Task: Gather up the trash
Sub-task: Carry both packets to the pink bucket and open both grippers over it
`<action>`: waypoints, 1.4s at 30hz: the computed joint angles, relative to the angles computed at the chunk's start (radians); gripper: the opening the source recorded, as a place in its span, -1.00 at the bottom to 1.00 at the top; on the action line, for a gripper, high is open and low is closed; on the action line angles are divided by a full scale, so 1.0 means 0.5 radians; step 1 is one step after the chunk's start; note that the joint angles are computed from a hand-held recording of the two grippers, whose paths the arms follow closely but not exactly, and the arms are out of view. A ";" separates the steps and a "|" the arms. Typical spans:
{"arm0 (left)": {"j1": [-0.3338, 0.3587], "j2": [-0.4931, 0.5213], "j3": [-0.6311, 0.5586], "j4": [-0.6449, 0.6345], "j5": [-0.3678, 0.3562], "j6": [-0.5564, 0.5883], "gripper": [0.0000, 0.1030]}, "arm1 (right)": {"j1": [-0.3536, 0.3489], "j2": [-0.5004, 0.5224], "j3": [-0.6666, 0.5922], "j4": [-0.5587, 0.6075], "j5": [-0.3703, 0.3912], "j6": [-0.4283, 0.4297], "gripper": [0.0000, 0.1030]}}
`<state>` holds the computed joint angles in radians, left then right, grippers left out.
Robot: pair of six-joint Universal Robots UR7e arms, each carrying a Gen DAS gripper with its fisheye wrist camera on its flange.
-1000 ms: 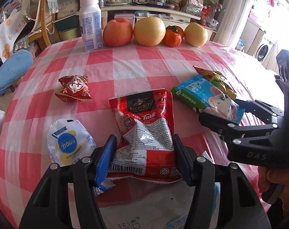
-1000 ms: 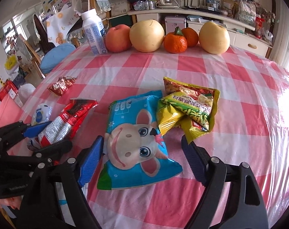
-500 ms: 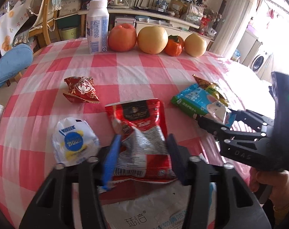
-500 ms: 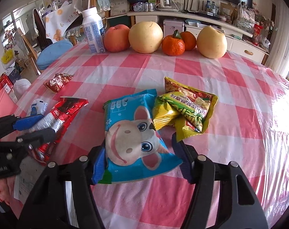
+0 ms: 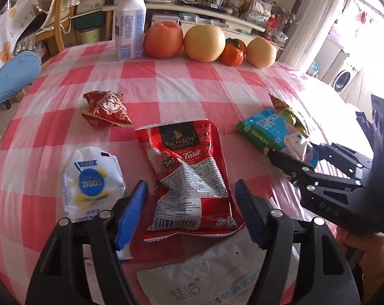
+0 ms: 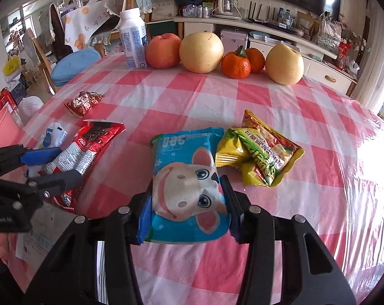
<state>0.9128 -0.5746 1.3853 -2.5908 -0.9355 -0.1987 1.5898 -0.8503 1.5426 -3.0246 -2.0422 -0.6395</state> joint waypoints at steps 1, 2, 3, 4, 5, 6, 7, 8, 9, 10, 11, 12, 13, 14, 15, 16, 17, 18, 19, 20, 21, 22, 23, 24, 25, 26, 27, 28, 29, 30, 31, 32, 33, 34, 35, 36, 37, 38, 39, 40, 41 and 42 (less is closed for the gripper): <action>0.001 0.010 -0.008 0.003 0.016 0.001 0.39 | -0.001 -0.002 0.002 -0.001 0.004 0.003 -0.03; -0.002 0.020 -0.015 0.000 0.037 0.008 0.39 | -0.002 -0.002 0.000 0.002 0.006 0.003 0.02; -0.003 0.025 -0.021 0.005 0.048 0.009 0.39 | -0.001 -0.002 -0.001 0.009 0.001 0.009 0.13; -0.006 0.028 -0.025 0.010 0.060 0.005 0.35 | -0.002 -0.003 0.001 0.004 0.004 0.012 0.15; -0.007 0.029 -0.025 0.008 0.061 0.004 0.32 | -0.005 -0.007 0.003 0.005 0.019 0.018 0.18; -0.006 0.030 -0.025 0.000 0.050 0.009 0.23 | -0.006 -0.009 0.004 0.009 0.026 0.022 0.19; -0.007 0.030 -0.026 -0.003 0.048 0.006 0.21 | -0.006 -0.010 0.003 0.011 0.030 0.027 0.19; -0.008 0.030 -0.023 -0.008 0.054 0.003 0.20 | -0.006 -0.010 0.003 0.009 0.032 0.026 0.20; -0.009 0.031 -0.022 -0.012 0.058 0.001 0.17 | -0.005 -0.007 0.005 -0.005 0.030 0.013 0.20; -0.009 0.029 -0.019 -0.019 0.058 -0.001 0.15 | -0.003 -0.003 0.005 -0.021 0.022 -0.002 0.20; -0.010 0.028 -0.016 -0.022 0.058 -0.002 0.14 | -0.003 0.001 0.007 -0.033 0.019 -0.017 0.20; -0.010 0.025 -0.013 -0.024 0.058 -0.001 0.12 | -0.002 0.006 0.008 -0.046 0.010 -0.036 0.15; -0.011 0.023 -0.009 -0.028 0.060 0.004 0.11 | 0.000 0.008 0.010 -0.058 0.003 -0.052 0.11; -0.013 0.020 -0.004 -0.033 0.059 0.007 0.11 | 0.001 0.008 0.013 -0.061 0.001 -0.061 -0.01; -0.014 0.019 0.001 -0.039 0.058 0.009 0.10 | 0.005 0.006 0.018 -0.068 -0.004 -0.064 -0.04; -0.014 0.017 0.005 -0.042 0.057 0.010 0.09 | 0.008 0.007 0.023 -0.090 -0.013 -0.074 -0.05; -0.014 0.011 0.012 -0.047 0.053 0.008 0.09 | 0.012 0.008 0.028 -0.109 -0.021 -0.088 -0.07; -0.014 0.011 0.011 -0.046 0.052 0.003 0.09 | 0.015 0.008 0.035 -0.126 -0.030 -0.099 -0.10; -0.012 0.004 0.019 -0.054 0.044 -0.004 0.08 | 0.016 0.005 0.042 -0.137 -0.032 -0.101 -0.11; -0.012 -0.005 0.030 -0.061 0.038 -0.008 0.07 | 0.018 0.003 0.047 -0.146 -0.036 -0.103 -0.13; -0.012 -0.013 0.040 -0.074 0.033 -0.006 0.05 | 0.020 0.000 0.056 -0.163 -0.039 -0.108 -0.15; -0.012 -0.022 0.049 -0.080 0.030 -0.010 0.05 | 0.023 -0.005 0.069 -0.183 -0.038 -0.111 -0.15; -0.011 -0.033 0.064 -0.098 0.022 -0.006 0.05 | 0.026 -0.011 0.079 -0.198 -0.035 -0.115 -0.16; -0.012 -0.042 0.075 -0.110 0.016 -0.003 0.05 | 0.029 -0.017 0.088 -0.207 -0.032 -0.118 -0.17; -0.012 -0.051 0.086 -0.121 0.010 -0.003 0.05 | 0.034 -0.023 0.099 -0.216 -0.031 -0.120 -0.17; -0.010 -0.059 0.093 -0.131 0.001 -0.001 0.05 | 0.038 -0.028 0.113 -0.235 -0.031 -0.128 -0.18; -0.009 -0.070 0.106 -0.148 -0.016 -0.001 0.05 | 0.044 -0.032 0.128 -0.258 -0.031 -0.137 -0.18; -0.009 -0.078 0.116 -0.160 -0.029 0.001 0.05 | 0.047 -0.037 0.138 -0.269 -0.029 -0.140 -0.19; -0.011 -0.088 0.130 -0.179 -0.039 0.005 0.05 | 0.051 -0.043 0.151 -0.283 -0.027 -0.143 -0.19; -0.014 -0.100 0.145 -0.204 -0.046 0.013 0.05 | 0.057 -0.049 0.166 -0.304 -0.025 -0.150 -0.19; -0.016 -0.108 0.154 -0.220 -0.048 0.018 0.05 | 0.062 -0.054 0.179 -0.323 -0.024 -0.158 -0.19; -0.017 -0.118 0.163 -0.236 -0.052 0.024 0.05 | 0.067 -0.059 0.187 -0.332 -0.024 -0.160 -0.19; -0.019 -0.134 0.181 -0.261 -0.058 0.026 0.05 | 0.073 -0.066 0.197 -0.339 -0.020 -0.158 -0.19; -0.020 -0.144 0.190 -0.277 -0.062 0.028 0.05 | 0.080 -0.073 0.208 -0.346 -0.018 -0.155 -0.19; -0.022 -0.157 0.204 -0.296 -0.067 0.031 0.05 | 0.090 -0.079 0.217 -0.352 -0.015 -0.150 -0.19; -0.023 -0.170 0.217 -0.316 -0.071 0.036 0.05 | 0.098 -0.085 0.228 -0.355 -0.011 -0.144 -0.19; -0.026 -0.187 0.237 -0.348 -0.073 0.042 0.05 | 0.106 -0.089 0.236 -0.359 -0.006 -0.140 -0.19; -0.027 -0.203 0.254 -0.377 -0.072 0.046 0.05 | 0.119 -0.090 0.243 -0.369 -0.007 -0.142 -0.19; -0.027 -0.216 0.267 -0.396 -0.074 0.047 0.05 | 0.129 -0.092 0.250 -0.381 -0.008 -0.149 -0.19; -0.026 -0.235 0.284 -0.419 -0.076 0.048 0.05 | 0.141 -0.091 0.254 -0.389 -0.008 -0.153 -0.19; -0.026 -0.252 0.303 -0.441 -0.074 0.047 0.05 | 0.156 -0.088 0.255 -0.392 -0.009 -0.155 -0.19; -0.025 -0.273 0.323 -0.467 -0.063 0.046 0.05 | 0.168 -0.084 0.254 -0.395 -0.012 -0.157 -0.19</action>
